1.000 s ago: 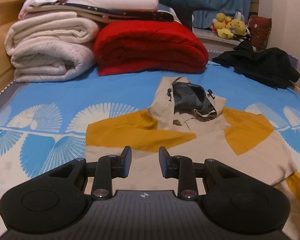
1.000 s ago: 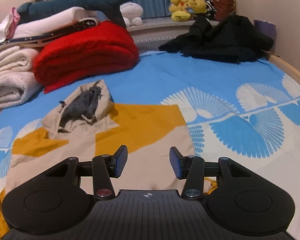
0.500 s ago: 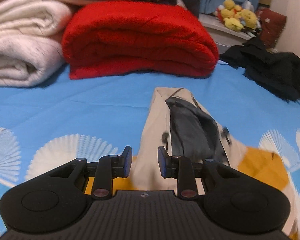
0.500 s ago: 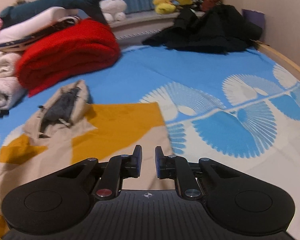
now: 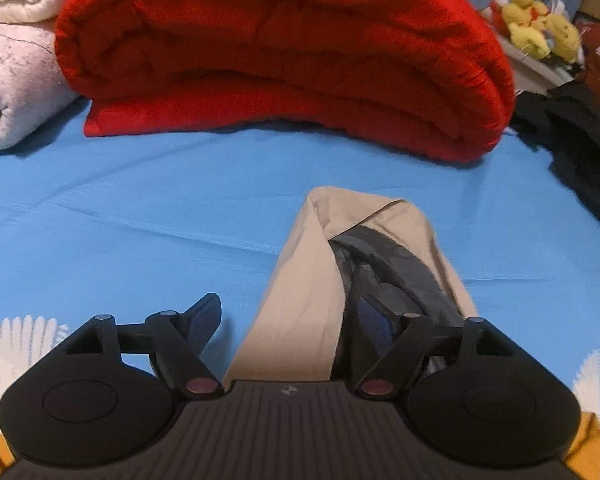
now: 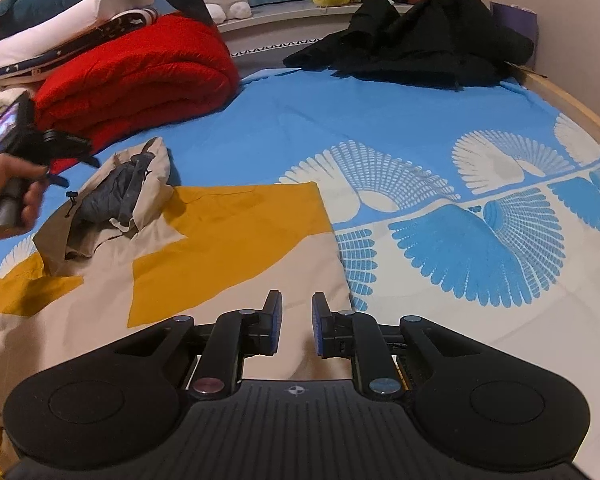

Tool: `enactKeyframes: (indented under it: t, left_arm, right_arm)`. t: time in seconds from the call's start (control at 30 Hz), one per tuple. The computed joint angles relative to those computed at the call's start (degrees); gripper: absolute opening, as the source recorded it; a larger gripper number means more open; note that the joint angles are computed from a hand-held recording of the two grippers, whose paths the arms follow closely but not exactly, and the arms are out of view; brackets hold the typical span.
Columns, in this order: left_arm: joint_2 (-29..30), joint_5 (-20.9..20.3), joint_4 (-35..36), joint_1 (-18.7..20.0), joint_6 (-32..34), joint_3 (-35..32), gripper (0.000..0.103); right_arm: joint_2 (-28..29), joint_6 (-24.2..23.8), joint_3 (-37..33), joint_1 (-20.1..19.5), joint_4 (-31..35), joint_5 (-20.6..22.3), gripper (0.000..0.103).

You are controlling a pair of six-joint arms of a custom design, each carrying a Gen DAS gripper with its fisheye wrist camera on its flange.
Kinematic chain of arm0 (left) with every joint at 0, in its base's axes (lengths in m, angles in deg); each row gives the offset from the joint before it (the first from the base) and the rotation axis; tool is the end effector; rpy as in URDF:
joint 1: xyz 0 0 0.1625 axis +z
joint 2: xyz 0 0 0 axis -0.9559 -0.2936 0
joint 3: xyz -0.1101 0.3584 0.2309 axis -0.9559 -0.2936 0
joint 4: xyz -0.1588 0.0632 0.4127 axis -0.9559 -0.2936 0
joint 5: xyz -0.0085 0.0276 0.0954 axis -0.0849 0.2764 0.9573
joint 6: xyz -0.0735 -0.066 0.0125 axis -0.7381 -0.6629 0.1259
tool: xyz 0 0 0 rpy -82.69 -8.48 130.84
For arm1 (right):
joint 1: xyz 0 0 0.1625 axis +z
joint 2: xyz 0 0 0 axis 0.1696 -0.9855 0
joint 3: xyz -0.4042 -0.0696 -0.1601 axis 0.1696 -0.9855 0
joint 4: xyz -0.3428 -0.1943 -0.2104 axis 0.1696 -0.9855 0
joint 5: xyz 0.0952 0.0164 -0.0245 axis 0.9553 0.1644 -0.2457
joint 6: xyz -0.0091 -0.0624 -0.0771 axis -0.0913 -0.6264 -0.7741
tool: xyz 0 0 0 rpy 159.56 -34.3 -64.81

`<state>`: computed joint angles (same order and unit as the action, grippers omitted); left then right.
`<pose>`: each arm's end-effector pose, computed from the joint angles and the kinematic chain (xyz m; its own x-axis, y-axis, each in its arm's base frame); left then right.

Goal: Fold large clothes

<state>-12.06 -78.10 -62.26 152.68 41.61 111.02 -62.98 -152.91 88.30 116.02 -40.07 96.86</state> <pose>0.0423 -0.8576 0.2925 -0.7587 0.0356 -0.6504 0.3945 0.8197 -0.4153 0.3372 -0.3871 0.0143 -0.7996 0.3178 0.5095 -0.2186 0.6362 -0.7399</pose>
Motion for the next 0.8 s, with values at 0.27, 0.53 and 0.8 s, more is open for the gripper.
enactKeyframes:
  t: [0.27, 0.53, 0.8]
  left_arm:
    - [0.87, 1.71, -6.48, -0.23, 10.53, 2.13, 0.008]
    - [-19.81, -13.82, -21.38, -2.69, 24.16, 29.4, 0.005]
    - [-56.21, -13.75, -3.04, -3.23, 45.22, 62.38, 0.01]
  right_arm:
    - [-0.3, 1.61, 0.1, -0.68, 1.19, -0.48, 0.016]
    - [-2.46, 0.98, 1.36, 0.14, -0.97, -0.19, 0.016]
    - [-6.13, 0.31, 4.75, 1.62, -7.15, 0.42, 0.016]
